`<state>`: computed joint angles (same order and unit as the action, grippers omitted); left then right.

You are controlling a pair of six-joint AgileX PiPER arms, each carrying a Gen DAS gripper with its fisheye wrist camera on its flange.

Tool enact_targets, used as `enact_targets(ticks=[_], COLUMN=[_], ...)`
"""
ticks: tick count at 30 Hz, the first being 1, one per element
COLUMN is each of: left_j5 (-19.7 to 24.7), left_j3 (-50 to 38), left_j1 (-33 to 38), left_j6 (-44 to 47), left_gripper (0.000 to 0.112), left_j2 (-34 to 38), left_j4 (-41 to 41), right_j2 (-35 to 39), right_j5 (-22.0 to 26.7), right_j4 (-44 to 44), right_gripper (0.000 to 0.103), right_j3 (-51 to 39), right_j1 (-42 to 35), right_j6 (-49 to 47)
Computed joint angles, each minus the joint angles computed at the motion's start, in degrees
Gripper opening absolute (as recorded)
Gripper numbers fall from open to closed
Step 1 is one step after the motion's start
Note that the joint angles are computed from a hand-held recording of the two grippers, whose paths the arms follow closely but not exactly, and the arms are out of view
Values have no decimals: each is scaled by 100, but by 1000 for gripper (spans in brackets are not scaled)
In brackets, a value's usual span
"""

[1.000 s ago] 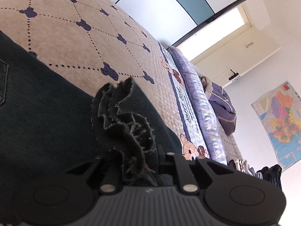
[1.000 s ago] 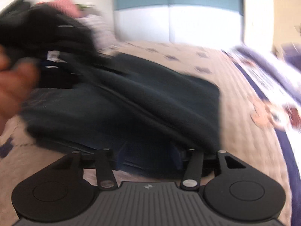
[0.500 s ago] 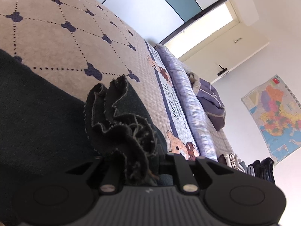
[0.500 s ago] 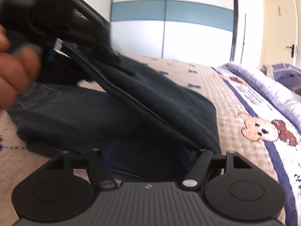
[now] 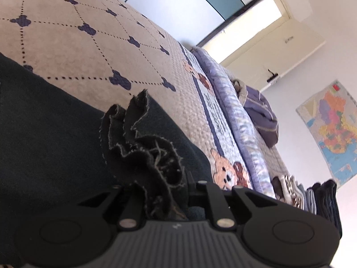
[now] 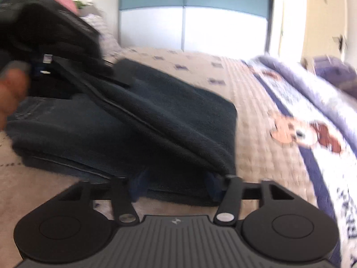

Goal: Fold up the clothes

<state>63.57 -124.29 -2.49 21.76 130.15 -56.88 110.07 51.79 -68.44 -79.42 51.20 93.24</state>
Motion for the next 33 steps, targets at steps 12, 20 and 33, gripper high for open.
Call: enact_targets(ticks=[12, 20, 33], left_j5=[43, -235, -692], left_j3=[153, 680, 1233], left_j1=[-35, -19, -81], left_j6=[99, 200, 573], left_gripper=[11, 12, 13], left_j2=[-64, -240, -430], left_j4=[195, 545, 843], right_j2=[-156, -1121, -437], right_j5=[-351, -817, -1344], right_j4=[1280, 1842, 2133], right_gripper=[71, 81, 83], right_j3=[43, 630, -83], right_j1=[-449, -969, -1731], right_j6=[-743, -1317, -1331])
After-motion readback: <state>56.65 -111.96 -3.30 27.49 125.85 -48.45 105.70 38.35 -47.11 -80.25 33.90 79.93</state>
